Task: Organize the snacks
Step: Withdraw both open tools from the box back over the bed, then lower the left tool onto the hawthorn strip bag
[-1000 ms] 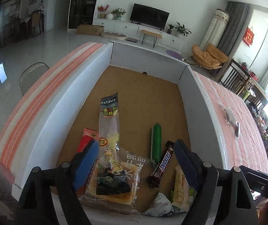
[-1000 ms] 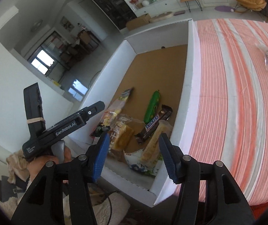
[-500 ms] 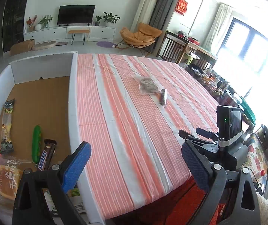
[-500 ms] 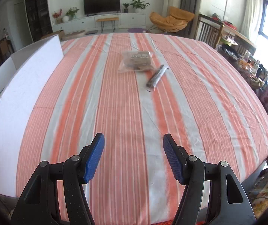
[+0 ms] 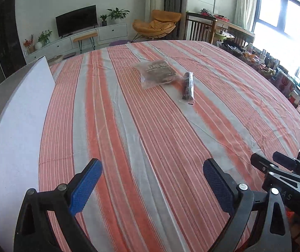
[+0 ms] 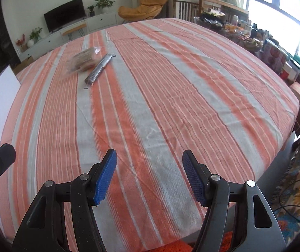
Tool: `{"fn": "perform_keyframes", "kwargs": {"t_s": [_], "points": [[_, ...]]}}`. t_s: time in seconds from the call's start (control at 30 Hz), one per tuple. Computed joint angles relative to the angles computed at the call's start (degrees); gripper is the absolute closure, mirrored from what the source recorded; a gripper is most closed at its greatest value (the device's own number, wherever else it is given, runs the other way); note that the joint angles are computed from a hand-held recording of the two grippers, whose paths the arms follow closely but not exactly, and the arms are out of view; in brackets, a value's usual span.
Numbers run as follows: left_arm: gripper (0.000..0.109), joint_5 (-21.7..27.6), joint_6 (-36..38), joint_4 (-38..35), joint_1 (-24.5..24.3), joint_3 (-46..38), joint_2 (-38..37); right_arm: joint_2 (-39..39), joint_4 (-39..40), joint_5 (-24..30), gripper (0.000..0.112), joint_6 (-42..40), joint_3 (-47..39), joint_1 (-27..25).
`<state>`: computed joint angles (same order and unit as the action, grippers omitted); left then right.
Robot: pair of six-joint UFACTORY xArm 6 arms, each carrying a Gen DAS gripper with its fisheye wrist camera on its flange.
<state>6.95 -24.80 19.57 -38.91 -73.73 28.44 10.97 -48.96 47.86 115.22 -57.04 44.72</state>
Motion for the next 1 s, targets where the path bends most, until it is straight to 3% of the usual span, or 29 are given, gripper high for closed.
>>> {"fn": "perform_keyframes", "kwargs": {"t_s": [0.2,0.5,1.0], "points": [[0.012,3.1,-7.4,6.0,1.7,-4.9,5.7,-0.6,-0.1,-2.9,0.044,2.1,1.9,-0.7],[0.006,3.9,-8.2,6.5,1.6,-5.9,6.7,-0.5,0.9,-3.1,0.043,0.8,1.9,-0.9],[0.006,3.7,-8.4,6.7,1.6,-5.8,6.7,0.0,1.9,-3.5,0.038,-1.0,1.3,-0.9]]}}
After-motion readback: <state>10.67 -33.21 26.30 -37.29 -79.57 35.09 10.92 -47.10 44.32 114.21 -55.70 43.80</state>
